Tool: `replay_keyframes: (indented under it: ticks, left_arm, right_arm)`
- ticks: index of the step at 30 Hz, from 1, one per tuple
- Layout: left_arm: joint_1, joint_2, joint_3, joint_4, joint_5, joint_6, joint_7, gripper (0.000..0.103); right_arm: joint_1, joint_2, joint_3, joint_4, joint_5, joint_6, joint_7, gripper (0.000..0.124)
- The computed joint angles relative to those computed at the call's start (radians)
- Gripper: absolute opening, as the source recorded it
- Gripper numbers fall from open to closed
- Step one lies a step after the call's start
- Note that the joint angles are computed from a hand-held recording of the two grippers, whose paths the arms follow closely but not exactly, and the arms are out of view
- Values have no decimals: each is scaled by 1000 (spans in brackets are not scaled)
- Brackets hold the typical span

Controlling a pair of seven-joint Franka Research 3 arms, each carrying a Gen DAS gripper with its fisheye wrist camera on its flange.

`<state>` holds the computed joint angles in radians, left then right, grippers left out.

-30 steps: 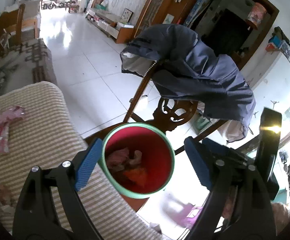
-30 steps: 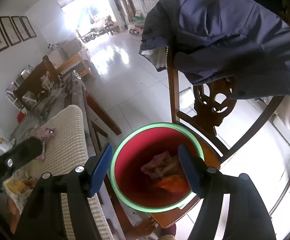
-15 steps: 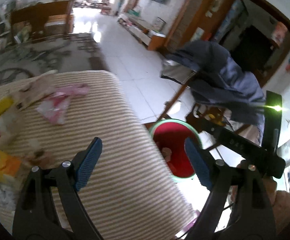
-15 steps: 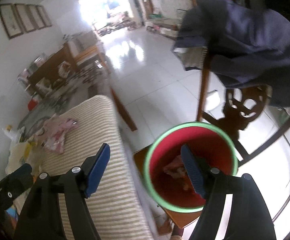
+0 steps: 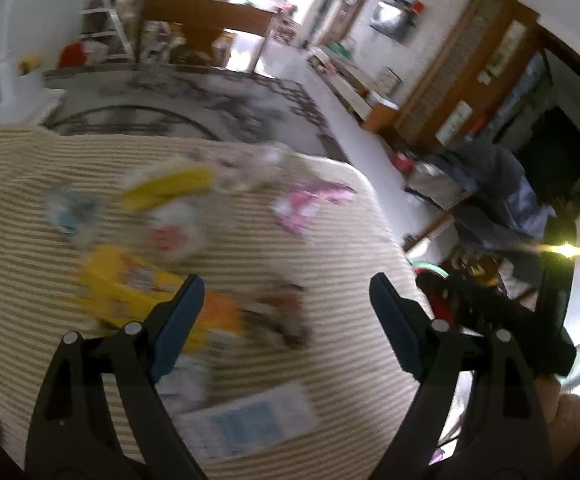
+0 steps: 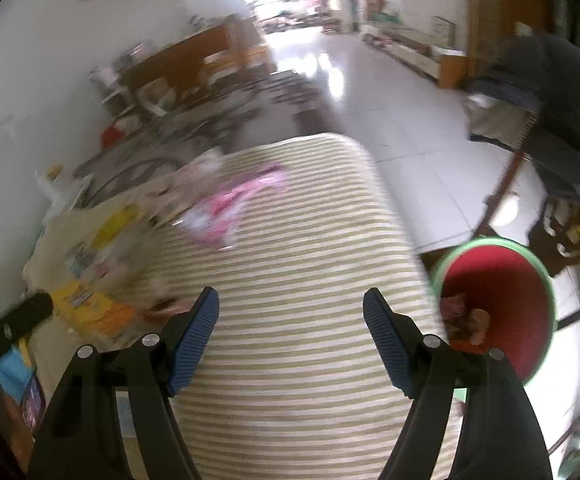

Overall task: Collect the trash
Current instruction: 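Move both open tools back over the remaining trash on the table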

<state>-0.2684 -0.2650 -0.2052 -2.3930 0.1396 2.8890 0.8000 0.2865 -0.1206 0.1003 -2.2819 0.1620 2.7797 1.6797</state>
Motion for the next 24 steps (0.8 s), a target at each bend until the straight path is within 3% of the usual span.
replay_keyframes:
  ticks: [12,24]
  left_arm:
    - [88,-214,101,-209,-16,-57,26,82]
    - [84,-229,171,-267,-116,-38,101,82]
  right_arm:
    - [150,167,68,187,-55,-105,-109,78]
    - [244,315,45,344,-204,-231,-115,78]
